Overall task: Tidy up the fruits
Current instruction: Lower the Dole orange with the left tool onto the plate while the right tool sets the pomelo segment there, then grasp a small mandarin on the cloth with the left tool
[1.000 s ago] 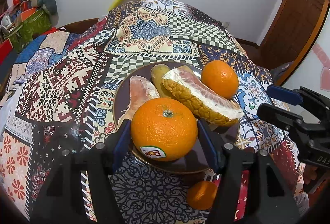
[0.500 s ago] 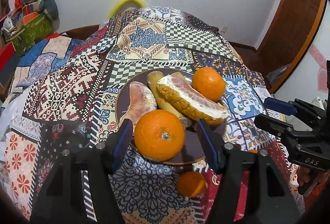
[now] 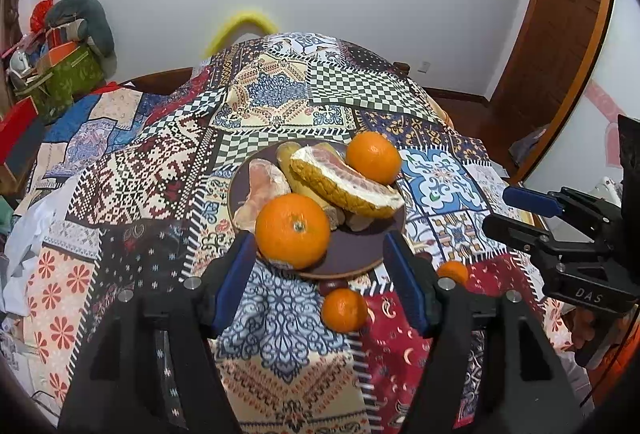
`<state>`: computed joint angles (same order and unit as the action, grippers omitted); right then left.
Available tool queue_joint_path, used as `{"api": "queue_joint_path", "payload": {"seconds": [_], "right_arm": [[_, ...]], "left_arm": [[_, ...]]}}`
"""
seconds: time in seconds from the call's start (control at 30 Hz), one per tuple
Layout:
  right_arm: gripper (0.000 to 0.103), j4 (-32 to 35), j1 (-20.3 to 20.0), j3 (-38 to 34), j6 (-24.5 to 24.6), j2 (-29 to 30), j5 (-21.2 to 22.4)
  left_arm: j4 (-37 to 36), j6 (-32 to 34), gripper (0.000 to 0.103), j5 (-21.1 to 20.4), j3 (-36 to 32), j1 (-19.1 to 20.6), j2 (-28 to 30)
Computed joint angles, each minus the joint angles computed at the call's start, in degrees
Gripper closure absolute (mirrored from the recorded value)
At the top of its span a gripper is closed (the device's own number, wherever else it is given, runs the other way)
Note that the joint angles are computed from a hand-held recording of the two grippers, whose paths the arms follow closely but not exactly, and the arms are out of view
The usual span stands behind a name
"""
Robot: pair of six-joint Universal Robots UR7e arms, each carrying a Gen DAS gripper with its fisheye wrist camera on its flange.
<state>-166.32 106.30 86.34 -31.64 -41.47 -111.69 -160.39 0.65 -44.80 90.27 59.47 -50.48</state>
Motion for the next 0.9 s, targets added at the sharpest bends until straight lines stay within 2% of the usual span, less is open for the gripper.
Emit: {"api": "queue_joint_path", "payload": {"seconds": [0.33, 0.47, 0.73, 0.9], "right_arm": [[0.052, -0.4, -0.2, 3.7, 0.3, -1.2, -1.7], [0.052, 1.1, -1.0, 4.6, 1.8, -1.5, -0.6], [0.052, 2.3, -2.2, 5.2, 3.4, -0.9, -0.7], [0.053, 3.2, -2.7, 4.7, 3.5, -0.4, -0.7]], "left_arm": [[2.6, -3.4, 0.037, -0.4, 4.0, -0.2, -1.7], [3.8, -4.8, 0.037, -1.3, 4.6, 0.3, -1.7], [4.8, -4.8, 0.037, -3.0, 4.2, 1.2, 0.7], [5.4, -5.1, 0.039, -1.3, 3.2, 1.6, 2.4]]}}
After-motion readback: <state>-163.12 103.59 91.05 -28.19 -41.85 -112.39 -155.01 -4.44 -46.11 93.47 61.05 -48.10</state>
